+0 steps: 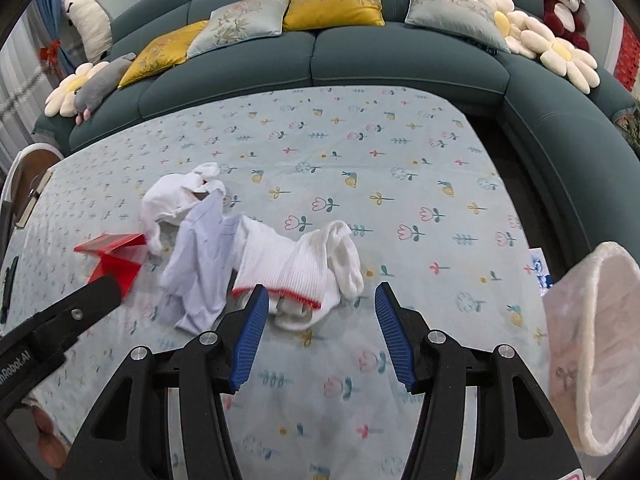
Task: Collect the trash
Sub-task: 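Grasp a white tissue with the left tool while the right grasps a white cloth, then carry the tissue and white cloth over the wastebasket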
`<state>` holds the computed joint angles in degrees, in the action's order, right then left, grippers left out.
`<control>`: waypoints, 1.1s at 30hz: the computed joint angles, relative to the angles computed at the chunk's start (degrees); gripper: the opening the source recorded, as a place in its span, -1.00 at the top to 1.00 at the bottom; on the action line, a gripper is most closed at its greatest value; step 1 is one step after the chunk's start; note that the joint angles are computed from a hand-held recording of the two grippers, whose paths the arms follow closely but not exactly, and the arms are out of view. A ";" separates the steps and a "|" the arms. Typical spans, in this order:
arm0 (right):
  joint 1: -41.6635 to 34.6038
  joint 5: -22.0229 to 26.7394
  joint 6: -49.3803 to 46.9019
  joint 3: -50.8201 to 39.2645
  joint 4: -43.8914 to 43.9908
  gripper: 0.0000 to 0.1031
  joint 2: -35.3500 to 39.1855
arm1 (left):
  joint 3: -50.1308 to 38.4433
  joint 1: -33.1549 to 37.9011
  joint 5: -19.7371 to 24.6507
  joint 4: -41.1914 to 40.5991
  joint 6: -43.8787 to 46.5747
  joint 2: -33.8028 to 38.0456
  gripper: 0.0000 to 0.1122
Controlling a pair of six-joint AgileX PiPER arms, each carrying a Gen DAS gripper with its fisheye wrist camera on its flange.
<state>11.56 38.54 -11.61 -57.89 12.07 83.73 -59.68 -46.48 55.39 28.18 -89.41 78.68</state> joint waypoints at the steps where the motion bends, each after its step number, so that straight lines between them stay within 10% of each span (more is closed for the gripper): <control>1: 0.10 -0.32 -0.04 -0.32 0.25 -0.05 0.99 | -0.52 0.87 -1.10 -0.42 0.99 1.27 -0.32; 10: -0.33 -1.28 -2.70 -1.18 3.96 0.09 6.45 | -2.21 6.17 -6.64 -5.92 9.18 8.64 0.17; 13: -0.89 -1.41 -5.01 -0.54 6.40 0.25 6.92 | -1.84 6.88 -8.13 -7.75 11.98 9.36 0.59; 20: -1.09 -0.44 -9.05 0.48 9.35 0.73 5.09 | -2.43 5.32 -7.29 -6.87 11.98 8.91 0.88; 33: -7.33 5.12 -15.97 3.21 13.24 0.84 -5.55 | -6.97 -2.95 1.59 -1.61 4.97 4.87 0.92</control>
<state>4.22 43.66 -27.58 -54.68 25.31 78.18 -66.65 -49.43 56.98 26.57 -84.43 83.55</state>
